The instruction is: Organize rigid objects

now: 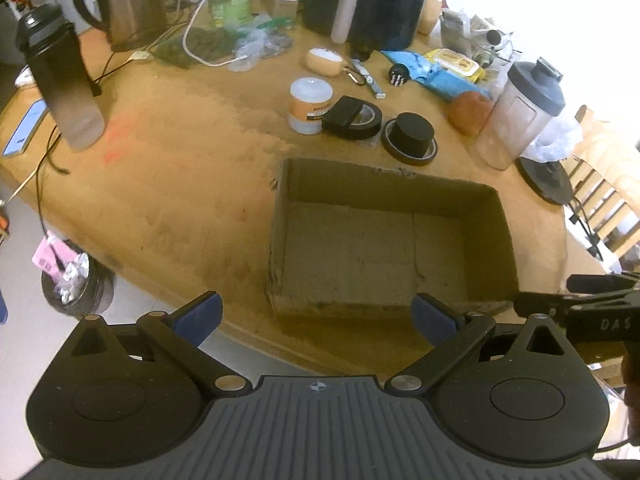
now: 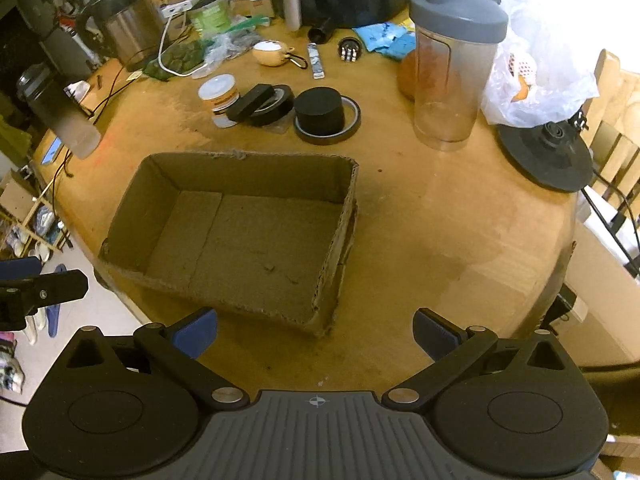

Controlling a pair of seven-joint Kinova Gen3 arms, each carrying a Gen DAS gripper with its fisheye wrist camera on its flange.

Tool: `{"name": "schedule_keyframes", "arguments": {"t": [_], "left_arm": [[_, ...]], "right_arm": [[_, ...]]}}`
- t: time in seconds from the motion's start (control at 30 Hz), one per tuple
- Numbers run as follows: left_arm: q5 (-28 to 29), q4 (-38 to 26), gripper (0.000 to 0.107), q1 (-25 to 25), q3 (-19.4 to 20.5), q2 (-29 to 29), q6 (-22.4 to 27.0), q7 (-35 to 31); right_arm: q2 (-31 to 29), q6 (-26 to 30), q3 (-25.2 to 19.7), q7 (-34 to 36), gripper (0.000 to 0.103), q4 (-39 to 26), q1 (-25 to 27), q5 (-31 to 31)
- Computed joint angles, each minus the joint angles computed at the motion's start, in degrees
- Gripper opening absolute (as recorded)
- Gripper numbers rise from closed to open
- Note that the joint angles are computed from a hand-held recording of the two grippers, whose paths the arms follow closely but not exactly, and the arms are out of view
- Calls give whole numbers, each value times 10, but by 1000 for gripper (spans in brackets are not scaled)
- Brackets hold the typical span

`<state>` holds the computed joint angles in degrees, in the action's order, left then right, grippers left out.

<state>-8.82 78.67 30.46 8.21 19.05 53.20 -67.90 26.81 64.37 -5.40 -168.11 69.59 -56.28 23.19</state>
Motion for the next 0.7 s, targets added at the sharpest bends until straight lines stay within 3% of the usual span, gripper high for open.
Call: {"name": "schedule_keyframes", "arguments": {"t": [0.1,0.4,0.7], "left_arm": [[21,-9,103,-21,9,8,-10,-41],[61,-78,103,-55,7,52,22,-140],[112,-111,103,-82,6,82,38,-201]], "right_arm": [[1,-14,5,-20,103,2,4,7],[48,33,19,13,103,-74,25,-16],[55,-5,26,55,103,-77,68,-38]]}}
